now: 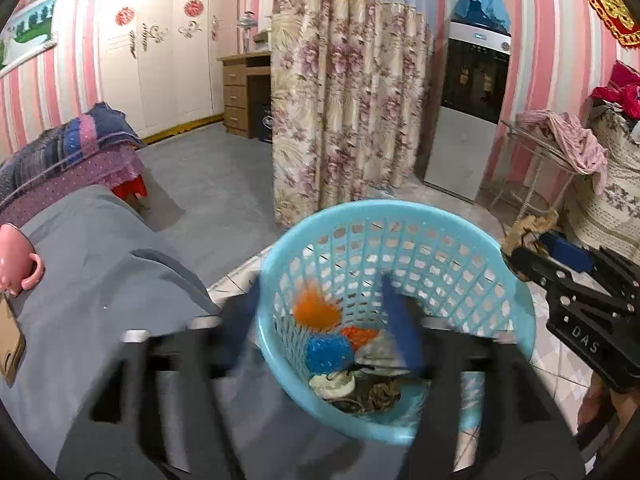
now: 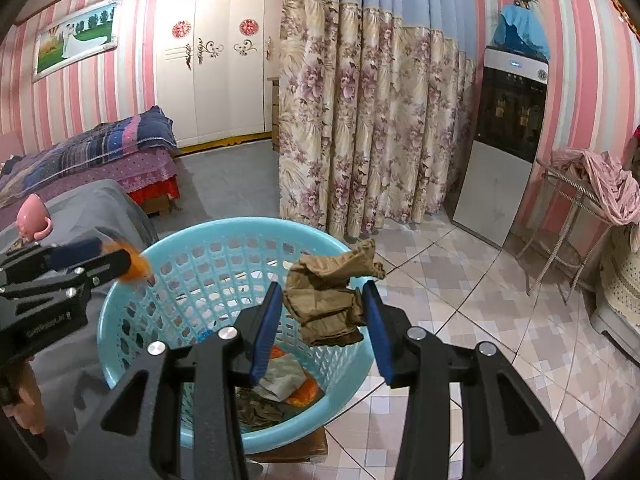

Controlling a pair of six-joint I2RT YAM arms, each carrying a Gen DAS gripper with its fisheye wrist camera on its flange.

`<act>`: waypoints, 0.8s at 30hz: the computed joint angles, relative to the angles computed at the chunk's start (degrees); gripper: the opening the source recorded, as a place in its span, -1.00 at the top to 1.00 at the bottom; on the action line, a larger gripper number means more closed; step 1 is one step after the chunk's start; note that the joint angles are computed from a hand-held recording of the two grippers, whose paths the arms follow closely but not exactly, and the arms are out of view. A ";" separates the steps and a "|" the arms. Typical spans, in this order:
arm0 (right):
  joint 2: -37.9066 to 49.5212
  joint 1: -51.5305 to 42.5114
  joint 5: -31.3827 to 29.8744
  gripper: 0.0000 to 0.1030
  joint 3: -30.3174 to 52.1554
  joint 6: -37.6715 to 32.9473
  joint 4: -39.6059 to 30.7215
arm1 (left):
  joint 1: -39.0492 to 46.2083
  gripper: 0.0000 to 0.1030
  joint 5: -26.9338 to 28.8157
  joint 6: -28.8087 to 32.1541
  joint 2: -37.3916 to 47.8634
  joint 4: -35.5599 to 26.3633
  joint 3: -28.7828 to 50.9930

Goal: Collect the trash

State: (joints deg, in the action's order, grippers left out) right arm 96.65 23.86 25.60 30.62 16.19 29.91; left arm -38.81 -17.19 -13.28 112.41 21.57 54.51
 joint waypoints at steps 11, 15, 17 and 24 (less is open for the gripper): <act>2.80 0.52 -0.42 0.19 2.07 0.49 0.72 | 2.86 -0.80 -3.65 1.78 -6.69 0.33 -5.38; 4.83 1.64 -0.08 0.19 4.60 0.96 0.38 | 5.34 -0.87 -2.98 1.67 -10.32 0.19 -8.35; 6.23 2.39 0.55 0.19 6.68 0.60 -0.10 | 6.65 -0.88 -2.72 1.20 -11.59 -0.35 -9.12; 9.13 3.93 2.04 0.01 12.25 1.47 -3.29 | 10.21 -0.89 -0.57 -1.36 -14.80 -0.92 -10.45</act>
